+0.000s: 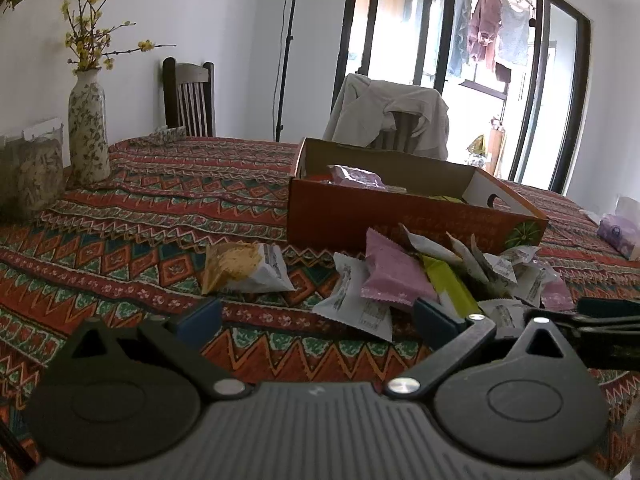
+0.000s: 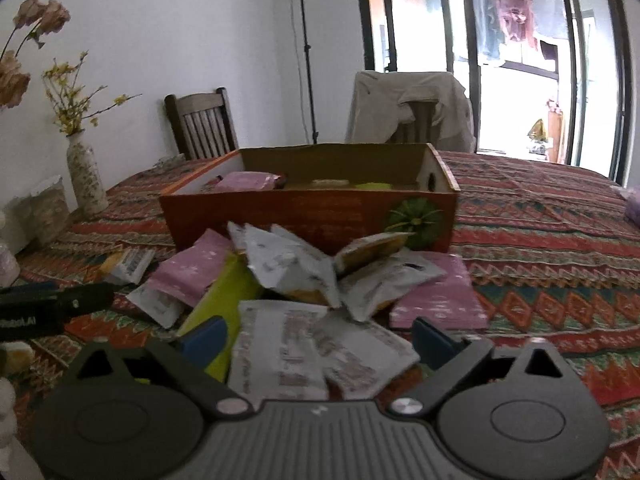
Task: Organize snacks
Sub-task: 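Return to the pile and grasp a white wrapper packet with the right tool, then lift the white packet with the right tool while the left tool grasps the clear cracker packet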
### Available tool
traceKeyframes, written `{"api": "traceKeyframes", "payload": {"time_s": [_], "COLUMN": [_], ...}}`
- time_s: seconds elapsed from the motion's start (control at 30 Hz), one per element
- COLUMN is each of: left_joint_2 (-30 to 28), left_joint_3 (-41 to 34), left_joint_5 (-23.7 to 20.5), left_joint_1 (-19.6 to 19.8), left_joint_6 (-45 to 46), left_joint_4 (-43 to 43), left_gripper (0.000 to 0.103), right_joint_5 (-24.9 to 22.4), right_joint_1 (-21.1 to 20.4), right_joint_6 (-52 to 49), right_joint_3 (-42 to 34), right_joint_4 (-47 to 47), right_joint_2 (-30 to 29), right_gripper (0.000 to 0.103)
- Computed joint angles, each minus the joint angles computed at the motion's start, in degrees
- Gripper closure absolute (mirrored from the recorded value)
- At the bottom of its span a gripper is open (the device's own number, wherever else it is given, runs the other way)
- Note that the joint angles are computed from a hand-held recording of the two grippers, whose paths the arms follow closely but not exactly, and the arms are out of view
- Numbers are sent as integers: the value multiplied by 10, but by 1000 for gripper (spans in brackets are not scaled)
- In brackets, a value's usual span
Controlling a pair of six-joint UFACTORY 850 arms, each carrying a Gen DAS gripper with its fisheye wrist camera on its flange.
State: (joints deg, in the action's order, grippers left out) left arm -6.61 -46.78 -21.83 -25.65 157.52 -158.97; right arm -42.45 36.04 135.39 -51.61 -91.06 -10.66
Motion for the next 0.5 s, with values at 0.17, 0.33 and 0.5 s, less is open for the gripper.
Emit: {"api": "traceKeyframes", "payload": {"time_s": [0.17,0.33,0.5], "left_joint_2": [0,-2,-5], "left_joint_3": [1,-1,-5], "left_joint_5": [1,5,6], "left_joint_1": [5,12,12], "left_joint_6": [-4,-13,-21], "left_joint_4": [1,4,9], "left_gripper": [0,0,0], "right_joint_5": [21,34,16], "right_joint_1": [-8,-13,-4], "right_joint_6": [-30,-31,0], "right_joint_3": [-36,-37,-17], "right_joint_4": [12,20,-6], "right_joint_2": [-36,-41,-24], "right_gripper": [36,55,62]}}
